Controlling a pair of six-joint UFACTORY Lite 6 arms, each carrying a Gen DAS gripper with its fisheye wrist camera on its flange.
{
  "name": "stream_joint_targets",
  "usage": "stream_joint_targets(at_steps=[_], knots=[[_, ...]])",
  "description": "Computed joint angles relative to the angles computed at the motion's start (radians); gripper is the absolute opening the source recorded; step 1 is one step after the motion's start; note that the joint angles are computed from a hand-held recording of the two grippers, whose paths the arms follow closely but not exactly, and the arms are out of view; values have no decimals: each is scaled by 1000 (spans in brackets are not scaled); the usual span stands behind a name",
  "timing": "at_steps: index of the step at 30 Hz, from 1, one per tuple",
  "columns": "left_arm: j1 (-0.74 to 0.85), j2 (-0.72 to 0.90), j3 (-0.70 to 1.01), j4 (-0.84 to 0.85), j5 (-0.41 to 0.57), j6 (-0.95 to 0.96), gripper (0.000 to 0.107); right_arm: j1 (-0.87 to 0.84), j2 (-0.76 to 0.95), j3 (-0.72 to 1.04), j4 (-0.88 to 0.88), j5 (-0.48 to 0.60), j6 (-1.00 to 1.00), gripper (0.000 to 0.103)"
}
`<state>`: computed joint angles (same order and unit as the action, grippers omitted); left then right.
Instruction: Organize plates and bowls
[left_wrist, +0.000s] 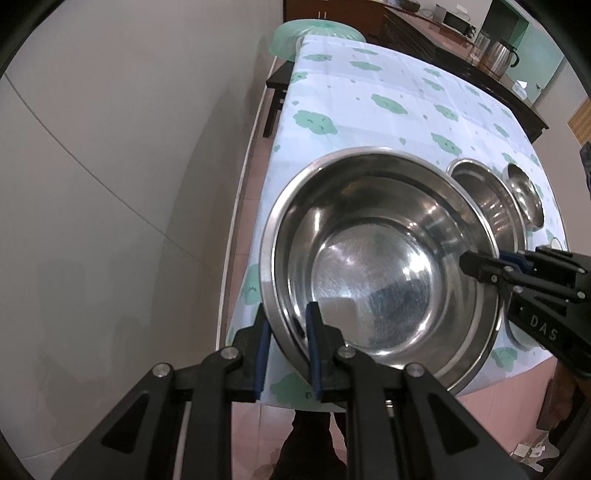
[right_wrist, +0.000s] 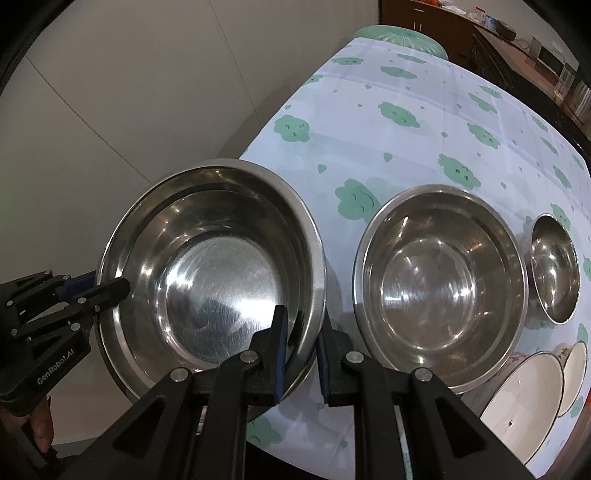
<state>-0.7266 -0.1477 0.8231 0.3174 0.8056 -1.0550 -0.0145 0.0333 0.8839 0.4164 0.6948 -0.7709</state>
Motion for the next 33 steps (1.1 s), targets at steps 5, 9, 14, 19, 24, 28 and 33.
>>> stream_joint_targets(at_steps=[5,9,14,19,24,28,33], knots=[[-9,-3,-14,-3,-8,0,16,-2,-3,-13,-6,-4,1,16],[-19,10,-18,-1,-14,-11,16,-2,0,-19,-15,-9,4,16],[-17,7,-48,-8,-35,-12,16,6,-1,-30,-15,-15,2,16],[-23,8,-56,-9,-35,-21,16,11,2,-41,-16,-22,-1,16],[-16,20,-65,-19,-51,-15,16,15,17,-44,-15,-34,-6,16],[-10,31,-68,-21,-60,-12,16,19,27,-44,-19,-37,-6,16],[-1,45,-69,-26,-72,-3,16,22,37,-41,-23,-37,-8,17]])
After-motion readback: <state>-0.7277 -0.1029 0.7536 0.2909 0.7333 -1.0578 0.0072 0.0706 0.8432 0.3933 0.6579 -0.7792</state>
